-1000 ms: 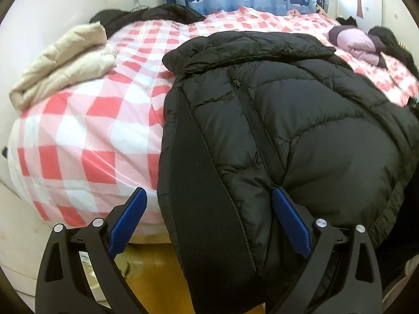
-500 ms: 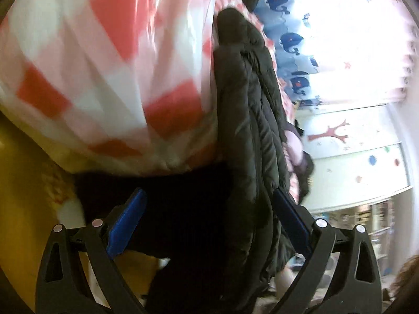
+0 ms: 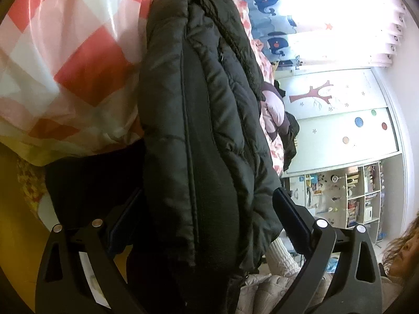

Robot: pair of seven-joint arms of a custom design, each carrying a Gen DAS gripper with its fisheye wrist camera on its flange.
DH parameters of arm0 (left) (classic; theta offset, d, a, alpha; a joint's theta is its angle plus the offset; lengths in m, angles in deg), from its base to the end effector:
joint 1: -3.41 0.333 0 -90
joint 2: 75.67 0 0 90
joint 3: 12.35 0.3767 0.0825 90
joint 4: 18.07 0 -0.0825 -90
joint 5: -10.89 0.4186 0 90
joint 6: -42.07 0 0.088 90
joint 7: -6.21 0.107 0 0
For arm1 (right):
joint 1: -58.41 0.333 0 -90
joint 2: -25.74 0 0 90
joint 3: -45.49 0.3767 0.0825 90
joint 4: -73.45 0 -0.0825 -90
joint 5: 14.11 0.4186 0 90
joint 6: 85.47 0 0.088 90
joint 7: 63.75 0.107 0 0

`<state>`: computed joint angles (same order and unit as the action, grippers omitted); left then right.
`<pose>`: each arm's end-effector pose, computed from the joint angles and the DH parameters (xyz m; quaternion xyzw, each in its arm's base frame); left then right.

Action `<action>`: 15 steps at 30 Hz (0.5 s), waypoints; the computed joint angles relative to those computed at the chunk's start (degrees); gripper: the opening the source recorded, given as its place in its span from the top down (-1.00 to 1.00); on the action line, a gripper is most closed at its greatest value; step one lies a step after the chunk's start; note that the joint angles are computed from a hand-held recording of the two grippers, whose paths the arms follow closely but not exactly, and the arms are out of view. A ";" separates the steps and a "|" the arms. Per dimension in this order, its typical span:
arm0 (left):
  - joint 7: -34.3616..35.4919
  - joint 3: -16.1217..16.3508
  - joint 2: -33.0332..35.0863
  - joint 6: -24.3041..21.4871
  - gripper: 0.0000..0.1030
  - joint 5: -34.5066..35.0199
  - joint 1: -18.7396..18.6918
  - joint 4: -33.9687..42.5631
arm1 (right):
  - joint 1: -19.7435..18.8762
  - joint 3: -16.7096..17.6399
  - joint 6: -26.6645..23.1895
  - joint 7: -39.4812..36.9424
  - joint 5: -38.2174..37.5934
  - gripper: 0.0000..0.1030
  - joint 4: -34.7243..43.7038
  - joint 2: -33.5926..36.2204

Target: Fold large clothes

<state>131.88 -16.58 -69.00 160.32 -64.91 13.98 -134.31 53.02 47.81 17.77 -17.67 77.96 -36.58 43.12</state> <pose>0.6242 0.0194 0.4596 0.6667 -0.5206 0.4728 0.2468 0.6668 0.0461 0.4157 -0.4856 0.5602 0.3764 0.5556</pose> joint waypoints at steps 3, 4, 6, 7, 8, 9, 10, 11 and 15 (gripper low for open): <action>-2.07 0.06 -0.13 1.58 -0.35 2.78 -0.36 -0.01 | 0.31 -0.24 1.75 -1.45 -0.79 -0.03 -0.72 -0.49; -3.08 0.04 -0.07 1.46 -0.32 4.56 -0.49 0.03 | 0.15 -0.26 1.56 -2.17 -0.44 0.07 -1.11 -0.53; -3.39 -0.02 0.11 1.47 -0.32 4.79 -0.44 -0.01 | -0.19 -0.29 0.71 -3.42 0.44 0.09 -1.82 -0.53; -3.44 -0.09 0.10 1.44 -0.32 4.30 -0.38 -0.11 | -0.35 -0.30 0.18 -3.60 0.84 0.08 -1.94 -0.31; -3.79 -0.11 0.23 1.50 -0.33 3.56 -0.31 -0.13 | -0.62 -0.24 -0.79 -3.48 1.49 0.06 -1.90 0.30; -4.57 -0.07 0.67 1.23 -0.41 3.27 -0.19 0.24 | -0.93 -0.09 -2.05 -2.71 2.12 -0.17 -1.25 1.45; -6.32 -0.09 1.12 1.11 -0.48 3.43 -0.15 0.50 | -1.25 0.19 -3.34 -2.09 2.64 -0.40 -0.73 2.68; -7.38 -0.20 1.25 1.50 -0.48 3.88 -0.23 0.64 | -1.36 0.34 -3.54 -2.35 2.65 -0.40 -0.35 3.40; -6.49 -0.65 -0.70 4.03 0.17 5.18 -0.85 0.14 | -1.63 1.56 -4.56 -6.12 4.22 0.19 -0.16 3.75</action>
<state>125.39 -17.23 -69.70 164.35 -59.73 13.13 -134.16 51.39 49.36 13.21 -23.79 82.18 -36.74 46.87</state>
